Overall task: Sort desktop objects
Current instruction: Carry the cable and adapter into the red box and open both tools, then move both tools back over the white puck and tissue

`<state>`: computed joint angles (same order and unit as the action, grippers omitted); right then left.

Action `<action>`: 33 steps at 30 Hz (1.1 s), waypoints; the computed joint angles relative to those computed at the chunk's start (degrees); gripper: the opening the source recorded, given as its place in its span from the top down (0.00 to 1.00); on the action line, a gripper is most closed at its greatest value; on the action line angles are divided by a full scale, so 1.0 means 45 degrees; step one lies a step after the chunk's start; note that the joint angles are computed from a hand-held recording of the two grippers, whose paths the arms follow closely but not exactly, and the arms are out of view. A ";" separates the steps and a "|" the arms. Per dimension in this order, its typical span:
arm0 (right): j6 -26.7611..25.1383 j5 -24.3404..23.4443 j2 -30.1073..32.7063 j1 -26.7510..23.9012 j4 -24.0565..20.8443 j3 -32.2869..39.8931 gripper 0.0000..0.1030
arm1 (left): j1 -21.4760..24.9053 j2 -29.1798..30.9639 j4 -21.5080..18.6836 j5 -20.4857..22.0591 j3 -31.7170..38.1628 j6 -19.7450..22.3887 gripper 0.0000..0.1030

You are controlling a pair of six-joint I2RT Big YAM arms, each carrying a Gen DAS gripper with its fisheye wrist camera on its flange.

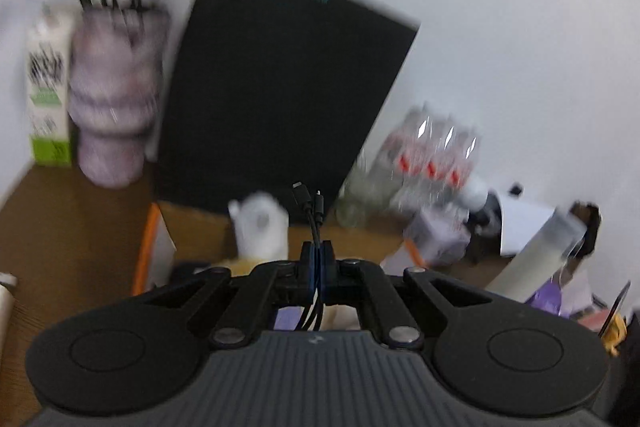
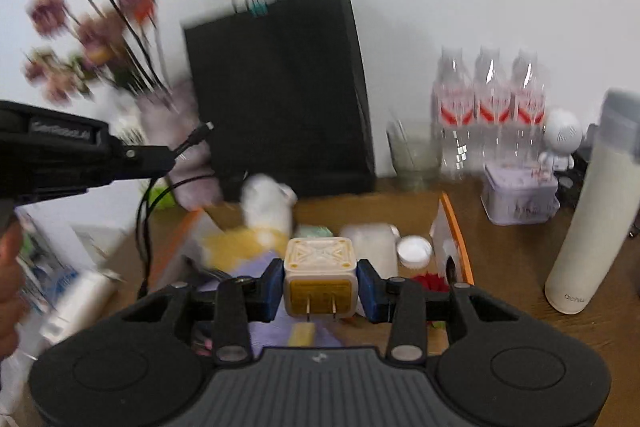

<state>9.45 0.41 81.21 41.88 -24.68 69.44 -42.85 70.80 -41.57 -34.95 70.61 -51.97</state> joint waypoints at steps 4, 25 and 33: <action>-0.0089 0.0638 0.1622 0.0020 -0.1059 0.1019 0.63 | 0.0674 0.0610 0.0587 0.1608 -0.0606 0.0498 0.95; 0.1066 -0.1420 -0.4186 0.0403 0.1053 -0.4612 0.28 | -0.6482 0.1236 -0.7082 -0.4873 -0.0240 -0.8948 0.04; 0.1512 0.1056 -0.7063 0.2359 0.0853 -0.8025 0.25 | -0.9221 0.3403 -1.1462 -0.3797 0.0211 -1.4399 0.00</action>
